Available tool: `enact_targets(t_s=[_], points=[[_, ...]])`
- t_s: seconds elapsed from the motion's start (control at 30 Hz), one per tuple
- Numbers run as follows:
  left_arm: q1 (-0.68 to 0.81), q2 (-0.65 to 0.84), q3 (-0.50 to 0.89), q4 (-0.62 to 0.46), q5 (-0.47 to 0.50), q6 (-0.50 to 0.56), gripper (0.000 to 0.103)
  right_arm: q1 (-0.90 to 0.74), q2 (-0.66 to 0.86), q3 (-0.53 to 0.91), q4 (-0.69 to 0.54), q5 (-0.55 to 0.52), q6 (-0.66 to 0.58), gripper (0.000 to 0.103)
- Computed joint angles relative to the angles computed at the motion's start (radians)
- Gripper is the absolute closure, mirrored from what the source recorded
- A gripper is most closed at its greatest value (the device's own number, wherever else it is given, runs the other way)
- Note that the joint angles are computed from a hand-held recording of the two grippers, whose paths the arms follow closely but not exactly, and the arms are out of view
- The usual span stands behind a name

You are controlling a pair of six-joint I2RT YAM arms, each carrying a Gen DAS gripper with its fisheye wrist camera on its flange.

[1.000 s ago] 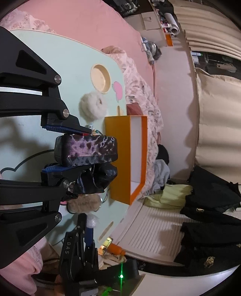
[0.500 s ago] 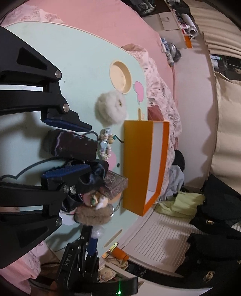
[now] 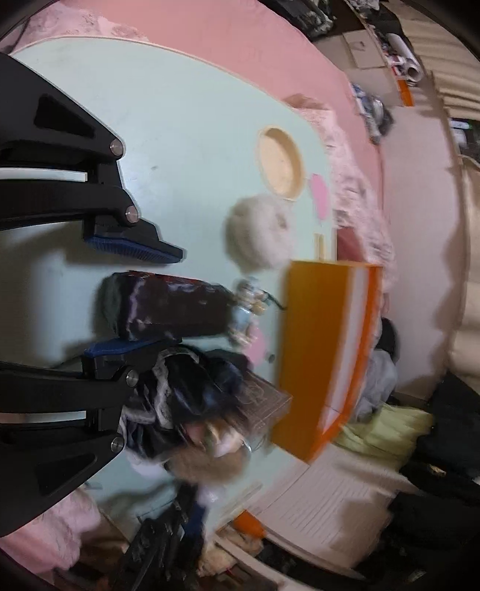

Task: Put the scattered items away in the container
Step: 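Lift the black block with the left gripper while the right carries the bag over the box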

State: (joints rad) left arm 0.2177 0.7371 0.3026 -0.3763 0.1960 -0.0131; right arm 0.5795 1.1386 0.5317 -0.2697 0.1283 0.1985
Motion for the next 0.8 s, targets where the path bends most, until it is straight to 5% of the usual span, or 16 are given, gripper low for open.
enact_targets(t_s=[0.07,0.53,0.8], points=[[0.006,-0.014,-0.005,-0.005,0.014,0.002,0.074,0.000,0.001,-0.001,0.004,0.001,-0.001,0.072],[0.004,-0.157,0.012,-0.053,0.051,0.039,0.074,-0.040,-0.044,-0.008,-0.002,-0.046,0.000,0.072],[-0.003,0.021,0.162,0.017,0.168,0.027,0.074,-0.111,-0.052,0.072,-0.011,-0.110,-0.060,0.072]])
